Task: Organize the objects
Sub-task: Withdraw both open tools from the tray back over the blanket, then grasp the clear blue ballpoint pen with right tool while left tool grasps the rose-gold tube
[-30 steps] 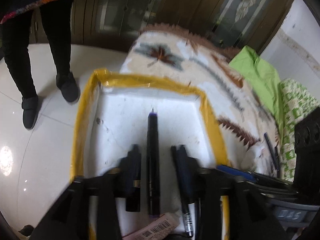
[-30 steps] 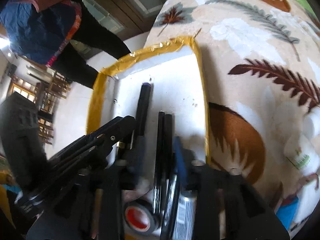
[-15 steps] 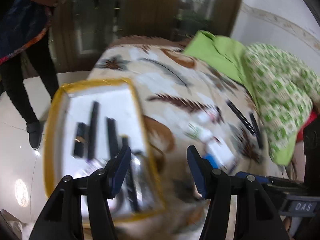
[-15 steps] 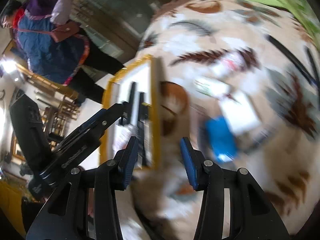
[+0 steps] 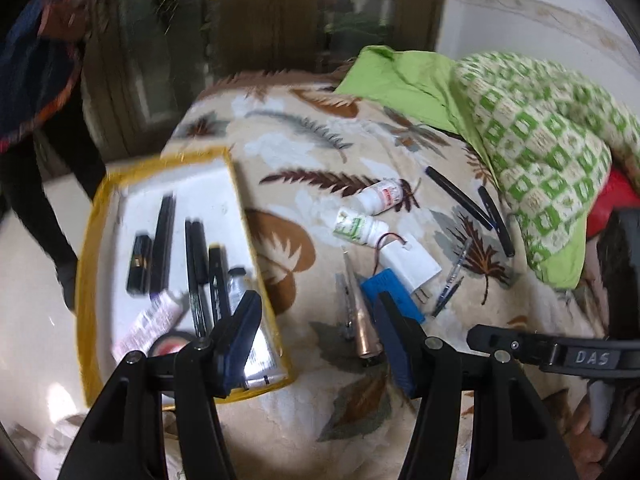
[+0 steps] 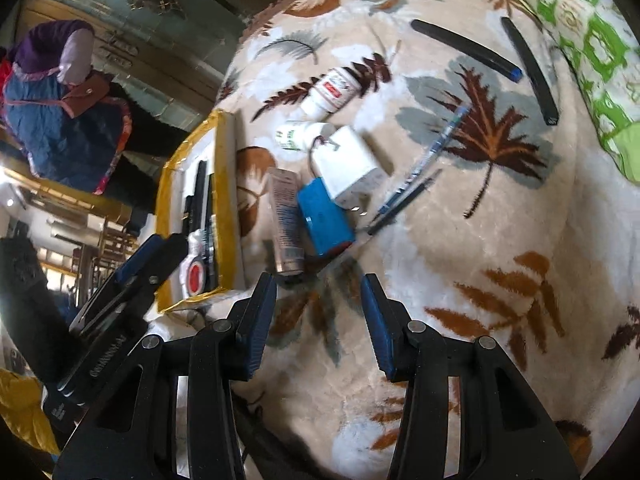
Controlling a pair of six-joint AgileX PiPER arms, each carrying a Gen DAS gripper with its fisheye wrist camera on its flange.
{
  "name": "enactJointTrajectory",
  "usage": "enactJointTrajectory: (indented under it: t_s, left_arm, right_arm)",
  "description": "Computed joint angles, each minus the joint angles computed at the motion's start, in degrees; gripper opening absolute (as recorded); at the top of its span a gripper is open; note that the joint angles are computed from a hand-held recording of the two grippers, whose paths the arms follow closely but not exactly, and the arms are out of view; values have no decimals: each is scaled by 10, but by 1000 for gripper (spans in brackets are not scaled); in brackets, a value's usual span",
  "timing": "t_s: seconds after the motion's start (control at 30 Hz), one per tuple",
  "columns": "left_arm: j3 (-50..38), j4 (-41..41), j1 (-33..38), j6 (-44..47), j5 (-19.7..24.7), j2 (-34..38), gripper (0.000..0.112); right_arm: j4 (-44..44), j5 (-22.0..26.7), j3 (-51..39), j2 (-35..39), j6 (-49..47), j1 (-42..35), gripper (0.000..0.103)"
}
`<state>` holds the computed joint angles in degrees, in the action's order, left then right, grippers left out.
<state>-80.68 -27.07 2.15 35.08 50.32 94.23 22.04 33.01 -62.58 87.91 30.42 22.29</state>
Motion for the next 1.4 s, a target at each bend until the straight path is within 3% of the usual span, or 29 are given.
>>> enactJointTrajectory:
  t_s: [0.17,0.43,0.57,0.83,0.97,1.2,1.3,1.4]
  left_arm:
    - [-17,-9,22,-23,7,39,59]
    - [-10,-43,33,9,5,32,59]
    - [-17,-44,36,3,10,37,59]
    - [-14,-52,41,9,11,32,59]
    - [-13,-57,44,12,10,30,59]
    - [-15,-57,46,13,11,31,59]
    - [-11,-57,46,14,7,28,59]
    - [-12,-61,46,13,11,30,59]
  right_arm:
    - [-24,-7,0,29,53,-11,44]
    - [-110,47,-88,83,140,-22,44]
    - [-121,84,-125,114,151,4,35]
    - [-110,65,-141,155,160,3,33]
    - [-82,61,-136,147,148,-4,18]
    - [-52,30,-96,127,131,-14,16]
    - [-76,55,-111,133,146,-19,10]
    - [-52,48,-77,111,119,-21,5]
